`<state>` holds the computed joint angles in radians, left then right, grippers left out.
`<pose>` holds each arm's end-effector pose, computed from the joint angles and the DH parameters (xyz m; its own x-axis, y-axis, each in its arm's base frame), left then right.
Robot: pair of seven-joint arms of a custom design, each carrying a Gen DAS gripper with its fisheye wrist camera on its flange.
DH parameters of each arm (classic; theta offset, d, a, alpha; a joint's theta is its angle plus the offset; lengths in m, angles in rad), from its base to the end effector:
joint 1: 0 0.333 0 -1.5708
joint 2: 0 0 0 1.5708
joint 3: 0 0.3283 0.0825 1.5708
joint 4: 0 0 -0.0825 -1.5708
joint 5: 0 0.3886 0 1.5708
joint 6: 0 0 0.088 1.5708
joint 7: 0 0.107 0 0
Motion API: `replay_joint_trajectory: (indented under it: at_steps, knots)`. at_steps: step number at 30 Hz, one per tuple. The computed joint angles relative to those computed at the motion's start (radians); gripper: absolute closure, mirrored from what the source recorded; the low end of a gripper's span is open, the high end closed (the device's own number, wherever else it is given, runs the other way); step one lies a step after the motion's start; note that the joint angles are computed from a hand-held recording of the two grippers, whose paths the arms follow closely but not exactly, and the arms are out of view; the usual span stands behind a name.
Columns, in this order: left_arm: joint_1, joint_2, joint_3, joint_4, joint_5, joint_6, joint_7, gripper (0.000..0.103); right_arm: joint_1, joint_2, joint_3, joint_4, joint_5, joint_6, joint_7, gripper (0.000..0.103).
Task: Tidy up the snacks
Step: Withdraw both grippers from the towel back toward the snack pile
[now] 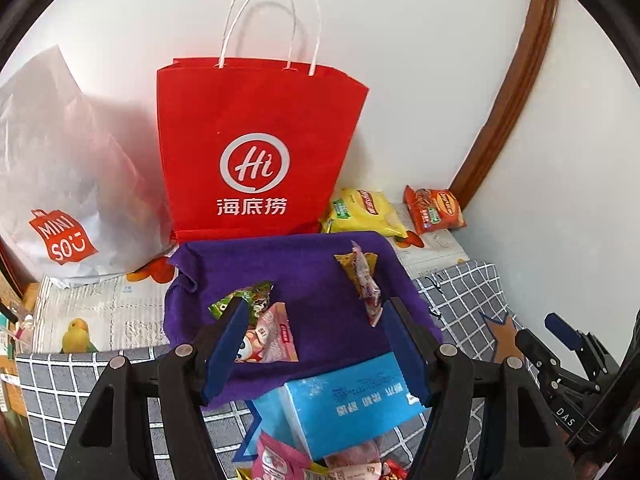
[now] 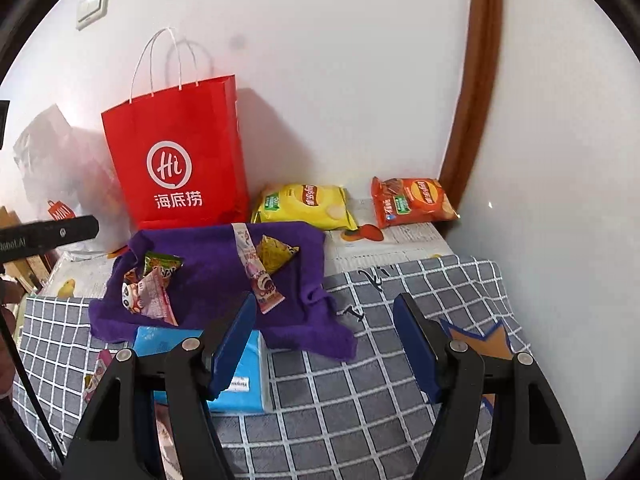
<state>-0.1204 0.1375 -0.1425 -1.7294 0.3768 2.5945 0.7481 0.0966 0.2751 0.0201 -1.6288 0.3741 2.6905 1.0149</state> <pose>0.6356 -0.1724 0.5907 0.2235 -0.9487 0.2235 -0.6787 -0.3160 -0.6630 0.6968 0.0679 0.5620 0.3703 -0.9279 0.0439 -0.6173 -0.2811 -0.7348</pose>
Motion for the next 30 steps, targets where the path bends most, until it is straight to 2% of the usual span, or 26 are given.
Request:
replay_joint_trajectory:
  at_steps: [4, 10, 16, 20, 24, 30]
  knots:
    - [-0.008, -0.016, -0.001, -0.014, 0.027, 0.015, -0.015, 0.036, -0.039, -0.045, 0.022, -0.057, 0.11, 0.007, -0.076, 0.033]
    - [-0.013, -0.029, -0.009, -0.019, 0.021, 0.017, -0.012, 0.036, -0.04, -0.107, 0.006, -0.135, 0.127, 0.043, -0.155, 0.033]
    - [-0.03, -0.034, -0.01, -0.007, 0.095, -0.006, -0.054, 0.036, -0.032, -0.163, -0.005, -0.217, 0.16, 0.11, -0.204, 0.031]
    - [-0.037, -0.033, -0.013, 0.002, 0.116, -0.013, -0.062, 0.036, -0.036, -0.175, -0.021, -0.217, 0.158, 0.035, -0.19, 0.031]
    - [-0.047, -0.03, -0.019, 0.034, 0.11, -0.076, -0.068, 0.036, -0.044, -0.178, -0.034, -0.208, 0.145, -0.039, -0.186, 0.031]
    - [-0.052, -0.095, -0.027, -0.035, 0.122, -0.096, -0.091, 0.036, -0.056, -0.188, -0.033, -0.21, 0.235, -0.078, -0.247, 0.031]
